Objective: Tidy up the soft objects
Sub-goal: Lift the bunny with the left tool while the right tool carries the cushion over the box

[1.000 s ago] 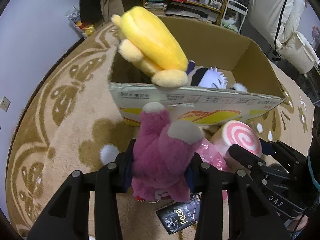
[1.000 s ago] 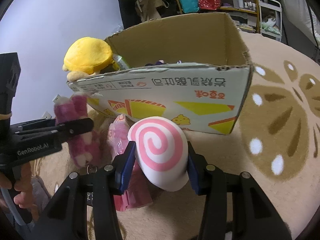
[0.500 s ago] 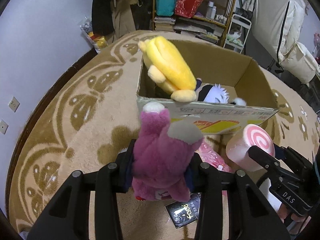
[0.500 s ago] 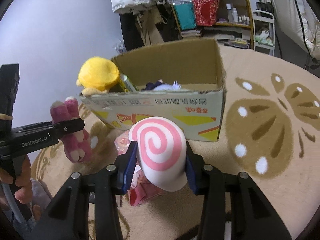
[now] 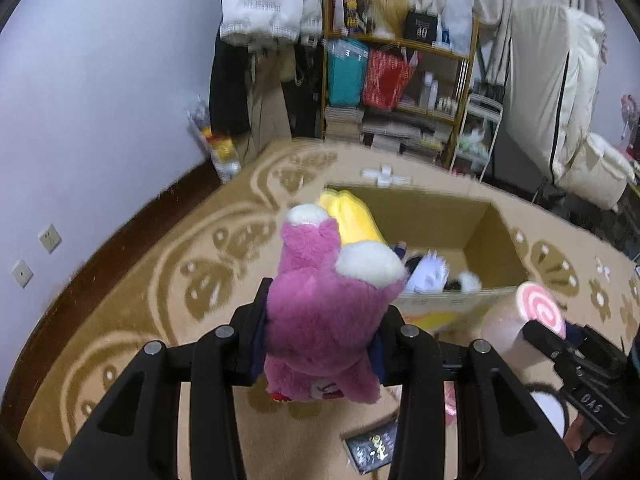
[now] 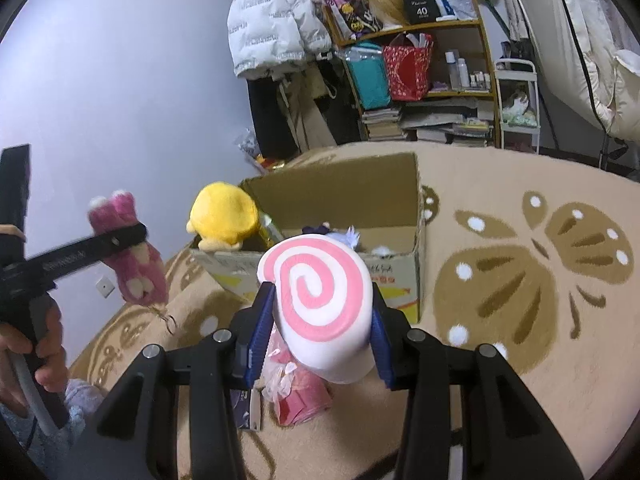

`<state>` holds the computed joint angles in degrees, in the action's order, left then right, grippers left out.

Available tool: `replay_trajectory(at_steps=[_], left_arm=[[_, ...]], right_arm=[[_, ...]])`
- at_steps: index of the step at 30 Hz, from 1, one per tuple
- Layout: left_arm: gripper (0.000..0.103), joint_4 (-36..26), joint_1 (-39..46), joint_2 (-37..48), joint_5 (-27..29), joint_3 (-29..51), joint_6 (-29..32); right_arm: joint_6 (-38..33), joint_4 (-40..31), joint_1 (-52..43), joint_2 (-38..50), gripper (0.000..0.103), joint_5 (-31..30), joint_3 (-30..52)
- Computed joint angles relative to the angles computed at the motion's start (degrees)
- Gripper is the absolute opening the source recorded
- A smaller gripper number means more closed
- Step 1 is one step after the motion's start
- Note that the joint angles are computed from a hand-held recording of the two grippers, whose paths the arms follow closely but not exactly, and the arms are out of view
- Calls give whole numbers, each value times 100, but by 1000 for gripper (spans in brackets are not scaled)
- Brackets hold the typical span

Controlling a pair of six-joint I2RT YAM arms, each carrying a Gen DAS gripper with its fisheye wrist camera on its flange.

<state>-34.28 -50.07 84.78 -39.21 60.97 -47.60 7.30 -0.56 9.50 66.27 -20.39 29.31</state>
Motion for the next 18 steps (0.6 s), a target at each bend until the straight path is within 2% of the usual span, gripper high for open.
replay_trajectory(at_steps=[4,12,18], left_arm=[[39,156,-89,-148,-336,146,352],[39,224,9,100,-359,494,684],[39,964,205,284,-69,543,1416]], right_arm=[[-60,86,-106,-19,46,-89,32],[-262,328,-330,260,46,-193,316],[-185,510,-314,681,47,-91,546]])
